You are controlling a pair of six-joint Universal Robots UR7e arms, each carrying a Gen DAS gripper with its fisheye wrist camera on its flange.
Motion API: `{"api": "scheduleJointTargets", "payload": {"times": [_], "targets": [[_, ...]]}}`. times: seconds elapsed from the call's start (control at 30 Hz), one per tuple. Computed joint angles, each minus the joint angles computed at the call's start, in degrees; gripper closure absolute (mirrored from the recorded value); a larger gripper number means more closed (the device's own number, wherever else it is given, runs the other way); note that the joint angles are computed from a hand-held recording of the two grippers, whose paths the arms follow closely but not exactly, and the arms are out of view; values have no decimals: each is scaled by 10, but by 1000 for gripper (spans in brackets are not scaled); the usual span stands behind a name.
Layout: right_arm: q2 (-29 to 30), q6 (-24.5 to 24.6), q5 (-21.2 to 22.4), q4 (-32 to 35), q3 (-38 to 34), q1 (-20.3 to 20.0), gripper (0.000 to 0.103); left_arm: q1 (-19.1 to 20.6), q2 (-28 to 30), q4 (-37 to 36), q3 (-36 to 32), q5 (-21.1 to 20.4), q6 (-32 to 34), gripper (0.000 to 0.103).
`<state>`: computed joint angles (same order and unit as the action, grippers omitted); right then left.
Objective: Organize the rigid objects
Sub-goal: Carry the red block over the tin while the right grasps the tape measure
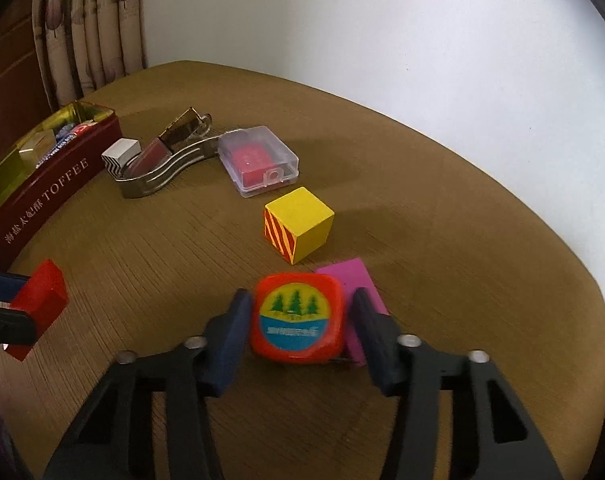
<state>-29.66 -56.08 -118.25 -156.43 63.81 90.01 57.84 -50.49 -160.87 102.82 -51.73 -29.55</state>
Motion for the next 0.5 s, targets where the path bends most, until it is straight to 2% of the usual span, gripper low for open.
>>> {"api": "scheduleJointTargets", "payload": {"times": [0.13,0.3,0.43,0.5], "targets": [[-9,10,4,4,11,2,58,-12,-18,-35,25,8,-2,71],[-46,56,42,18,50,4,58,-44,-85,-47,78,72,-27,71],[-79,85,78,29,85,9,58,-51,-151,39,104,147,-94,71],[-89,98,92,33,97,14,58,-38,-173,112,104,161,-141,71]]}}
